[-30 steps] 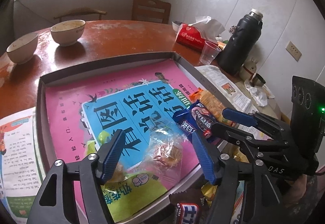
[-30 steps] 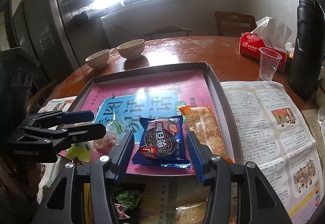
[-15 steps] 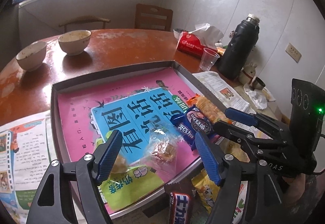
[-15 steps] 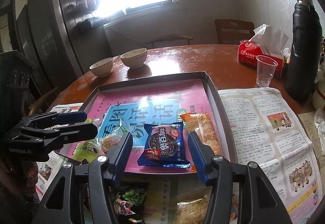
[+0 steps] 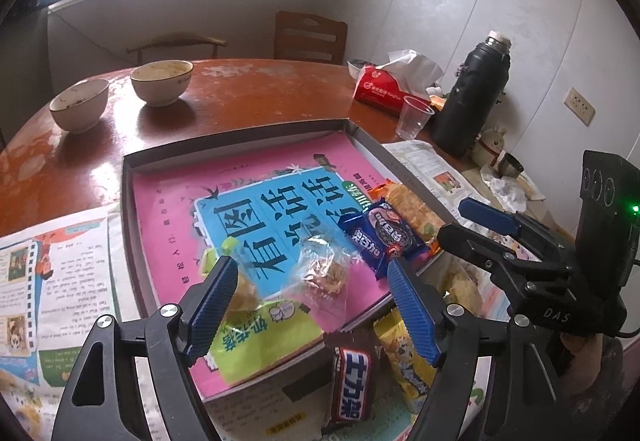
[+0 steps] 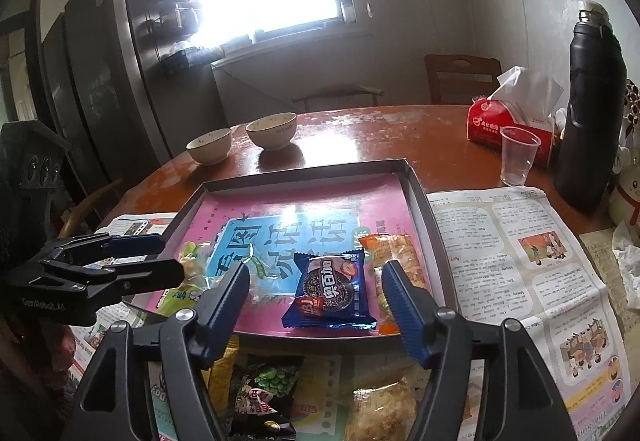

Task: Organize snacks
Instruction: 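Withdraw both grippers from the tray toward the snacks on the newspaper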

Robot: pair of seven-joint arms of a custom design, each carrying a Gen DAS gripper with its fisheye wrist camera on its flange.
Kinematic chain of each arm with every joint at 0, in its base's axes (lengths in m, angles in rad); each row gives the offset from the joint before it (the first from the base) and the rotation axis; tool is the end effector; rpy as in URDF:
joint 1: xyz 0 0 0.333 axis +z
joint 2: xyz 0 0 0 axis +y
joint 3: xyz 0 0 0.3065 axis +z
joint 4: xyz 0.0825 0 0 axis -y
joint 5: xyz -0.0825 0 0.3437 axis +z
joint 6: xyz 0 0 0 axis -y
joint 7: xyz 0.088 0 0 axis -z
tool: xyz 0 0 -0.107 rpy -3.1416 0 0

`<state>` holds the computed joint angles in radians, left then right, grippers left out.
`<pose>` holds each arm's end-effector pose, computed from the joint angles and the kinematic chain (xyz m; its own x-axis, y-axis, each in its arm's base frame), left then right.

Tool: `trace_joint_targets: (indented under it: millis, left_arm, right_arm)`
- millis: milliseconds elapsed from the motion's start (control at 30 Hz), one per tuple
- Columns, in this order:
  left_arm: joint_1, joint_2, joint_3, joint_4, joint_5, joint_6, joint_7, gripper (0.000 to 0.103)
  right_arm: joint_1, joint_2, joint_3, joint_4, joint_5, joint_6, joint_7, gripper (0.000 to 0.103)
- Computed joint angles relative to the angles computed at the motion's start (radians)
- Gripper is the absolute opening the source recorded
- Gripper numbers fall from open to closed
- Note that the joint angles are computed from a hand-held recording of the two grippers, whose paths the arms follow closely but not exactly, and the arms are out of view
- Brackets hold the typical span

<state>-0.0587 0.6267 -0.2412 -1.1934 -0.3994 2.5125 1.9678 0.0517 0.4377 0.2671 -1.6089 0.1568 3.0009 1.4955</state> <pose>0.7168 -0.1580 0.5092 -0.4367 -0.8622 0.2566 -0.7073 0.1529 -0.6902 0.6629 0.1688 0.5077 0.2590 -0.9471 -0.1892 -0.5906 -0.0003 -0.8070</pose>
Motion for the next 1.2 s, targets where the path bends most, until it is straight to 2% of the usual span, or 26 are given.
trace_joint_targets:
  millis: [333, 800, 933, 1200]
  left_arm:
    - [-0.003, -0.063, 0.021, -0.088, 0.018, 0.021, -0.015, 0.082]
    - [0.003, -0.145, 0.038, -0.2, 0.031, 0.052, -0.027, 0.082]
    - [-0.005, -0.171, 0.055, -0.24, 0.057, 0.061, -0.045, 0.082]
    - [0.016, -0.227, 0.053, -0.34, 0.045, 0.065, -0.037, 0.082]
  right_arm:
    - [-0.013, -0.028, 0.025, -0.045, 0.012, 0.03, -0.03, 0.073]
    - [-0.057, -0.068, 0.091, -0.102, 0.075, 0.052, -0.108, 0.074]
    - [-0.058, -0.083, 0.1, -0.119, 0.094, 0.054, -0.134, 0.074]
    - [-0.054, -0.103, 0.109, -0.143, 0.14, 0.047, -0.19, 0.074]
